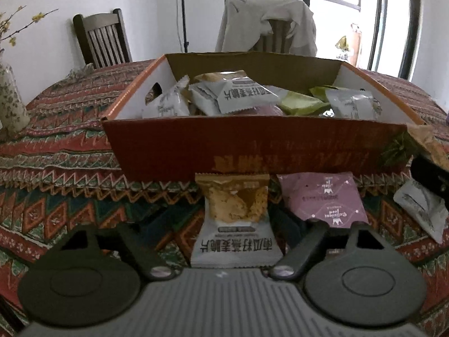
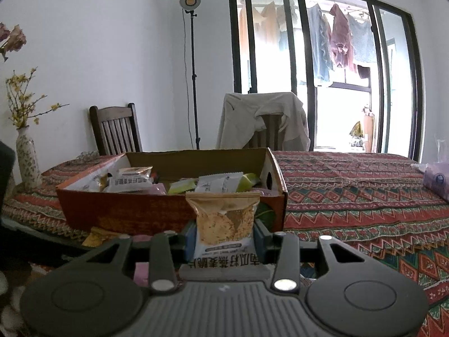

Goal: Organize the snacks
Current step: 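Grasp another yellow oat-crisp packet with the left tool while the right tool holds its packet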

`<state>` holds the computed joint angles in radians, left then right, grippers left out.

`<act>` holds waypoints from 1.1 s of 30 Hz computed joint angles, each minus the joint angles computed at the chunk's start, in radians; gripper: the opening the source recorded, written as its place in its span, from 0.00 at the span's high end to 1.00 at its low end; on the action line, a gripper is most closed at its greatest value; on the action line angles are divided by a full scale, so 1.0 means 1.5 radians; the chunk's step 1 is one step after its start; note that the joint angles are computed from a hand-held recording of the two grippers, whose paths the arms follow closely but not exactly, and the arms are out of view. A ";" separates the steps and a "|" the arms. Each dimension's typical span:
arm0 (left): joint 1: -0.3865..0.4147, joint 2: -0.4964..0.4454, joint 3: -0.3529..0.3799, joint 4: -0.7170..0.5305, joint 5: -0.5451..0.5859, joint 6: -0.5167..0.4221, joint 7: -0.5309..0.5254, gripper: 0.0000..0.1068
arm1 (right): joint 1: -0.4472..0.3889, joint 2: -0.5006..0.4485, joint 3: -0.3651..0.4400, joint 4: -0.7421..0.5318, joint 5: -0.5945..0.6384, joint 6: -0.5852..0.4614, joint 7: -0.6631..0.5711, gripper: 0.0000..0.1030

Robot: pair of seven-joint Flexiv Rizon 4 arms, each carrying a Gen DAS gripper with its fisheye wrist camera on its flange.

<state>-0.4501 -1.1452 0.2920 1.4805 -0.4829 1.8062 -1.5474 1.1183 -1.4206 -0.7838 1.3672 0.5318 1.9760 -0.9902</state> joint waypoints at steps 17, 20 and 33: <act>0.074 0.025 -0.121 0.039 0.035 0.083 0.054 0.61 | 0.000 0.002 0.004 -0.001 0.001 0.003 -0.017 0.61; 0.088 0.031 -0.141 0.053 0.043 0.108 0.061 0.61 | 0.001 0.002 0.004 -0.001 0.003 0.002 -0.018 0.61; 0.148 0.059 -0.225 0.121 0.113 0.277 0.083 0.61 | 0.007 -0.001 -0.004 0.000 0.005 0.000 -0.021 0.61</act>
